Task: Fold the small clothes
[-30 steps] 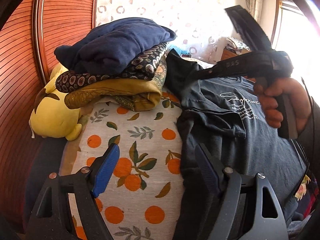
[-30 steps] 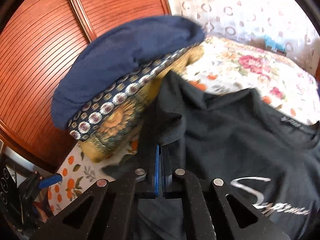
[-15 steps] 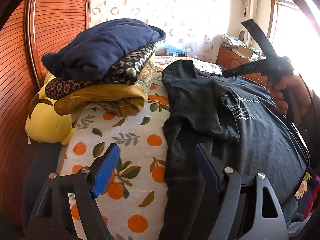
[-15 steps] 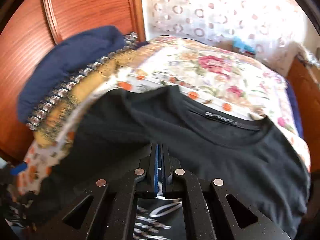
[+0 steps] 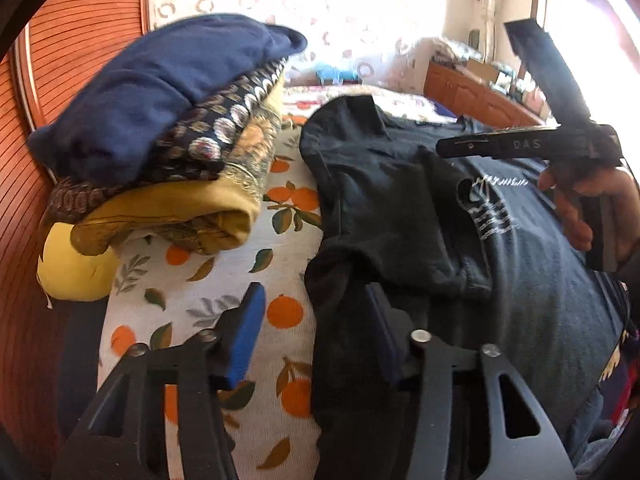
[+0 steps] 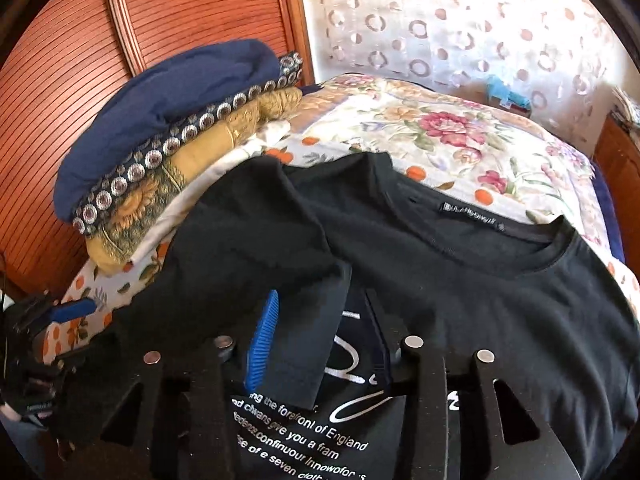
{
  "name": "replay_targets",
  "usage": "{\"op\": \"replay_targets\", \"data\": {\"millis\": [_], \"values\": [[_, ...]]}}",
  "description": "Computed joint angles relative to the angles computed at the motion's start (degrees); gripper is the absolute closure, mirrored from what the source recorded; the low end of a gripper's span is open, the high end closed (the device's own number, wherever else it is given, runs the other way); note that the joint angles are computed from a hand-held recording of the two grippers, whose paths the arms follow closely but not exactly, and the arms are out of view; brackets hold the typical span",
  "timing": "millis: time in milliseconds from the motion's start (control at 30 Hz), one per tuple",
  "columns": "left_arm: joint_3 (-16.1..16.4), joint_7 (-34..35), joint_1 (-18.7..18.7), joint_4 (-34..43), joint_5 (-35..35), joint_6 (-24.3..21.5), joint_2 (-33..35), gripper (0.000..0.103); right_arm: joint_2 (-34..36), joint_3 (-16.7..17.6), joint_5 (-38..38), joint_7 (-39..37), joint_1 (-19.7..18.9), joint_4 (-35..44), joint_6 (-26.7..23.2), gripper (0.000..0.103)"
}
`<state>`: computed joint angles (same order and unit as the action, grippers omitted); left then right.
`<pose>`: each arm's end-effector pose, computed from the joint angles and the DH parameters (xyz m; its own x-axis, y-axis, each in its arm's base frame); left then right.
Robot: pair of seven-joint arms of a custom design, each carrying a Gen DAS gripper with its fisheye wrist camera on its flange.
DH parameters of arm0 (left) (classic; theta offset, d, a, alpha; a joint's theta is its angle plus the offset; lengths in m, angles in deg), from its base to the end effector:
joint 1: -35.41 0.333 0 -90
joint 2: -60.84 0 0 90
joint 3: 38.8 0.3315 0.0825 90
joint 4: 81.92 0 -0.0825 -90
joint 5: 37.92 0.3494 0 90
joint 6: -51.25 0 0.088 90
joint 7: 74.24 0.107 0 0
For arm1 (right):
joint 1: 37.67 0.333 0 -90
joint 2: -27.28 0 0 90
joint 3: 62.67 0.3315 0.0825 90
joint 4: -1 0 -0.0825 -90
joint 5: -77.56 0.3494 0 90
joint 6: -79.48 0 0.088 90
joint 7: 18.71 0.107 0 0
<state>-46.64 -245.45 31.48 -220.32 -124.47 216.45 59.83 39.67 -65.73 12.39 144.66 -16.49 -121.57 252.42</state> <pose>0.4638 -0.0378 0.3743 -0.5113 -0.8584 0.0414 -0.6360 0.3456 -0.6899 0.5127 0.2400 0.3893 0.1341 -0.9910 -0.0043 -0.7300 -0.0958 -0.6767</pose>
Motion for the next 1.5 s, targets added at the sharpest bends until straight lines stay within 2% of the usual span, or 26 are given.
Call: {"op": "replay_targets", "data": {"millis": [67,133,167,200,233,300,333,433,467,667,767,867,967,1033,1100,1133,1167,1233,1267,1333,1367,1433,1500], "values": [[-0.2,-0.5,-0.2,0.8,1.3,0.0,0.9,0.06,-1.2,0.0,1.0,-1.8,-1.2,-1.5,0.9,0.057],[-0.3,-3.0,-0.2,1.3,3.7,-0.4,1.6,0.069,0.0,-1.3,-1.2,-0.3,-1.7,-0.5,5.0,0.057],[-0.2,-3.2,-0.1,1.5,4.0,-0.8,1.8,0.074,0.4,-1.2,-0.1,-2.0,-2.5,-0.1,6.4,0.057],[-0.2,-3.6,0.1,1.6,4.6,-1.2,1.9,0.078,0.5,0.0,3.6,-6.3,-4.2,0.0,7.4,0.057],[0.0,-4.2,0.4,1.6,5.5,-2.1,2.0,0.088,1.2,2.0,8.2,-11.2,-6.2,0.2,7.9,0.057],[0.3,-3.0,1.0,1.5,4.5,-3.7,1.8,0.094,2.6,5.6,15.4,-18.7,-9.7,1.1,9.0,0.057],[0.4,-2.5,1.2,1.4,4.0,-4.3,1.5,0.095,3.3,5.0,16.1,-19.2,-9.2,2.6,8.3,0.057],[0.9,-2.8,1.9,1.1,4.3,-5.6,0.9,0.095,5.2,-2.6,12.9,-17.3,-2.7,6.9,6.8,0.057],[0.9,-3.2,2.0,1.1,4.7,-5.8,0.9,0.095,6.0,-3.5,13.0,-18.9,-2.0,8.3,6.0,0.057],[1.7,-4.7,3.2,1.3,5.9,-7.3,0.9,0.095,13.4,3.9,24.3,-42.6,-6.8,16.4,-2.0,0.057],[1.8,-6.3,3.6,1.7,6.8,-8.3,1.4,0.096,16.8,4.7,28.2,-48.9,-6.9,20.9,-4.7,0.057],[1.5,-5.8,3.6,1.7,5.8,-7.7,1.7,0.096,19.9,2.9,31.9,-50.0,-5.9,25.8,-6.1,0.057],[1.3,-5.9,3.5,1.6,5.3,-7.4,1.6,0.095,21.9,2.7,37.4,-51.3,-6.8,29.4,-6.9,0.056],[1.2,-6.3,3.4,1.6,5.1,-7.2,1.6,0.095,21.3,0.7,37.8,-50.4,-5.2,28.1,-5.7,0.056],[1.1,-6.9,3.3,2.2,5.7,-7.4,2.1,0.095,20.4,-2.9,36.1,-47.6,-2.0,26.8,-4.6,0.056],[1.0,-7.2,3.2,2.3,6.2,-7.3,2.1,0.095,19.3,-5.1,34.7,-45.1,0.0,25.0,-3.7,0.056],[0.9,-7.3,3.1,2.4,6.6,-6.8,2.0,0.095,17.9,-6.0,34.0,-43.1,0.9,22.9,-2.7,0.056],[0.5,-7.1,2.7,2.7,6.8,-5.7,2.2,0.095,14.5,-4.8,33.8,-42.2,0.0,16.9,1.4,0.056],[0.5,-7.1,2.6,2.9,6.9,-5.8,2.2,0.095,12.8,-5.5,32.8,-41.3,0.7,13.9,3.2,0.056],[0.3,-7.5,2.4,2.9,7.6,-5.6,2.2,0.095,9.2,-10.3,28.8,-36.8,5.3,7.2,6.7,0.056],[0.2,-7.6,2.2,2.8,7.9,-5.1,2.1,0.095,7.7,-11.3,27.7,-35.3,6.5,4.4,7.8,0.056],[-0.2,-6.6,1.6,2.6,7.5,-3.3,2.2,0.095,4.7,-11.5,26.6,-33.1,7.4,-0.9,9.3,0.056],[-0.1,-5.1,1.6,1.9,6.3,-3.5,1.6,0.095,2.4,-11.5,26.3,-30.8,8.0,-5.2,10.7,0.056]]}}
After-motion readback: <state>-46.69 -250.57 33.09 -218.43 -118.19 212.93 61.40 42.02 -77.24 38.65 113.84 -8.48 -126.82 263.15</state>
